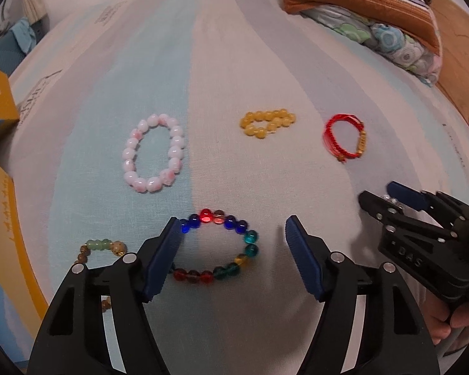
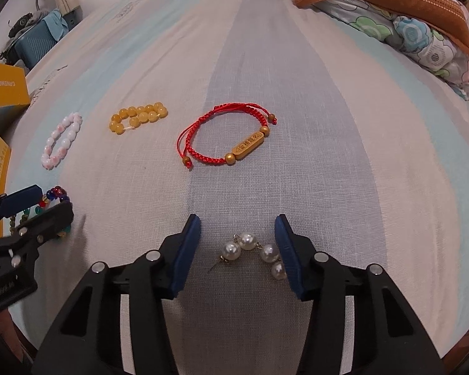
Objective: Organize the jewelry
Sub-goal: 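Grasp the multicolour glass bead bracelet with the left tool while the right tool grasps the pearl earrings, then lift both held items and carry them over into the white cardboard box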
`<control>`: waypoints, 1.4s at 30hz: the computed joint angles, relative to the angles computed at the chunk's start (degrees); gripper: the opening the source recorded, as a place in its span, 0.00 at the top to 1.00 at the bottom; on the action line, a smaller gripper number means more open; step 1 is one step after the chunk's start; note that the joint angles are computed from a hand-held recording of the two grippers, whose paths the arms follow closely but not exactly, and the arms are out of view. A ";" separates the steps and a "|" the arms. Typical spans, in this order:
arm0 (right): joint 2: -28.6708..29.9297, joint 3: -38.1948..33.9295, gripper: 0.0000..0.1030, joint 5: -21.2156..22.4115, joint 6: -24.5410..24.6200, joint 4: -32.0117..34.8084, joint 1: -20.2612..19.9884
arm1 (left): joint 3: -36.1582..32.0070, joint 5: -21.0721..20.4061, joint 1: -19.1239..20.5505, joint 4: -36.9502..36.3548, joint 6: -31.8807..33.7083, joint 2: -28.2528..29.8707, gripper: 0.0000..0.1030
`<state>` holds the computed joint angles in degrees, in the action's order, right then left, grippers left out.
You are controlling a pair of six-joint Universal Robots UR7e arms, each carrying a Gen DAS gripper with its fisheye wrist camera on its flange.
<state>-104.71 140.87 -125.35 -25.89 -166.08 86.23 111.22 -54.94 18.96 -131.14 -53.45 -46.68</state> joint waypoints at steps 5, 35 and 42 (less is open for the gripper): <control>0.50 0.24 0.55 -0.59 -0.56 -0.85 0.37 | -0.16 -1.93 0.54 -1.59 0.70 0.90 0.34; -2.68 0.07 0.79 3.53 2.50 3.84 -1.47 | 1.58 -1.50 -0.66 -4.33 2.37 0.25 0.91; -3.84 0.45 0.79 4.66 1.77 3.37 -1.92 | 2.26 -1.18 -1.50 -4.94 2.53 -0.87 0.91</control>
<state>-108.55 141.32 -120.68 -24.12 -162.71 84.31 113.48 -56.12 17.46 -136.09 -50.92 -47.55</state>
